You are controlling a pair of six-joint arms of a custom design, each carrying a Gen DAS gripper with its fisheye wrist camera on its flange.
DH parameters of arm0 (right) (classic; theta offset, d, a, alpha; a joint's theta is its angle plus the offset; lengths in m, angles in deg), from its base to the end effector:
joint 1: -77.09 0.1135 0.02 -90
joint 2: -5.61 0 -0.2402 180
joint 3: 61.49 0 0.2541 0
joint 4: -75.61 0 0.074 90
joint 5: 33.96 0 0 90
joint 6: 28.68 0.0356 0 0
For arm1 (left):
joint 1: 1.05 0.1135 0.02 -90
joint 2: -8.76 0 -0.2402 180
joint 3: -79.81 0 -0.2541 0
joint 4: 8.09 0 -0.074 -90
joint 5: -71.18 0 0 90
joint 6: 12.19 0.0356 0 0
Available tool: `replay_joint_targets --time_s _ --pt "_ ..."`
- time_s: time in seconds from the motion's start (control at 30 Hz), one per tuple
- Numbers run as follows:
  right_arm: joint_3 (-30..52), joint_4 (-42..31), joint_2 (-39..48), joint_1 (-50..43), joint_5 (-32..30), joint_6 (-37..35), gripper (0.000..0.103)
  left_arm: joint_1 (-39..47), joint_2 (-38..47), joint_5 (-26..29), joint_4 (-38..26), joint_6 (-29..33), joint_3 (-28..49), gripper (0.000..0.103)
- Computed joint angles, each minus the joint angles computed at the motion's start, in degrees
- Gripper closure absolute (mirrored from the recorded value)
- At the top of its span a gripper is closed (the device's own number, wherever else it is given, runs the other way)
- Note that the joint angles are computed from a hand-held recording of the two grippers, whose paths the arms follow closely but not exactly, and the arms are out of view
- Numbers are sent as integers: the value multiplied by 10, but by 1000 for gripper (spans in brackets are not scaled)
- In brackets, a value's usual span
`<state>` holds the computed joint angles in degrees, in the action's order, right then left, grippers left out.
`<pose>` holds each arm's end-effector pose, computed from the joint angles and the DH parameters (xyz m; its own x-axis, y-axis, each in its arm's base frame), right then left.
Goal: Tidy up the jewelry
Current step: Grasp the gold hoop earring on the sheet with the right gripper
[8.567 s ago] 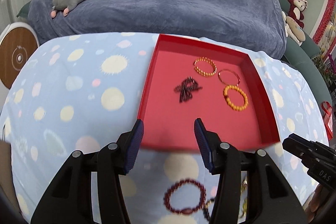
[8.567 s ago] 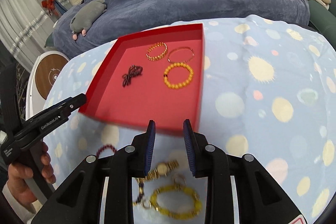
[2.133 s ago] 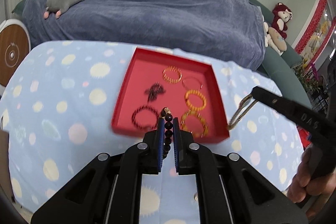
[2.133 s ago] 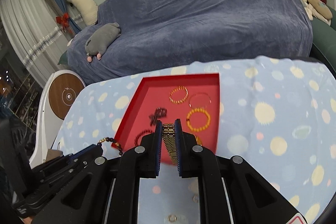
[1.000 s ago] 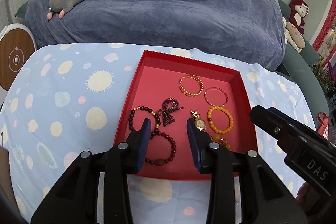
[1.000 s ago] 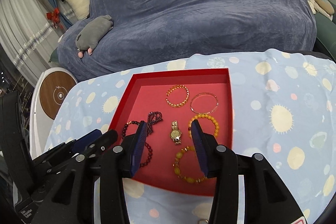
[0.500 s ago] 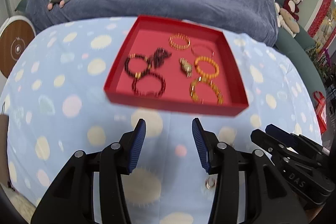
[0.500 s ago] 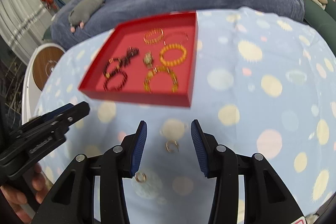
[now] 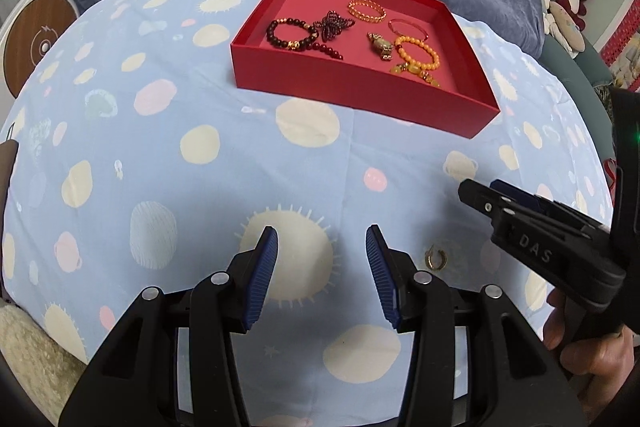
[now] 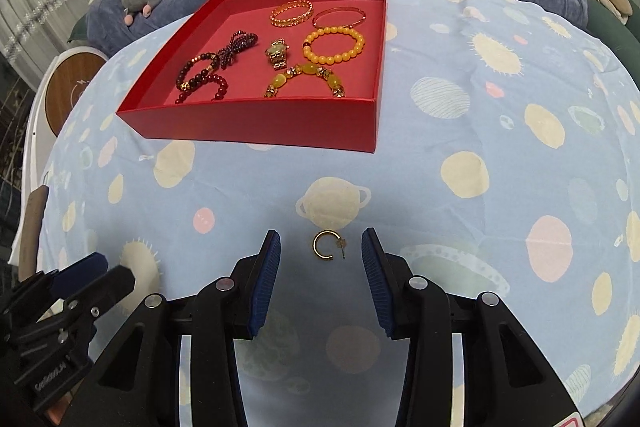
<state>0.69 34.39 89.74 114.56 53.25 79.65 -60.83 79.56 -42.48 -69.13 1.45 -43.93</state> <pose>0.2216 0.1721 0.1597 -0.8689 -0.2702 -0.4148 -0.3706 0.9105 0.1832 0.1198 -0.1773 0.1733 -0.8352 -0.3346 -0.4364 -0.2989 0.9424 -0.1503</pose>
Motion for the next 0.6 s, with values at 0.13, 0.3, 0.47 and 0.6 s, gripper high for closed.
replay_joint_targets --time_s 0.13,0.3,0.47,0.6 --pt "1 4 16 -2 -2 1 75 -13 -1 1 -1 -18 -4 54" --pt "-7 10 15 1 8 2 84 -23 6 1 4 -17 2 54" --pt "-17 5 0 -10 1 1 86 -34 26 4 19 -8 16 54" --pt "-48 -3 -47 -24 -10 11 86 -43 56 6 36 7 37 54"
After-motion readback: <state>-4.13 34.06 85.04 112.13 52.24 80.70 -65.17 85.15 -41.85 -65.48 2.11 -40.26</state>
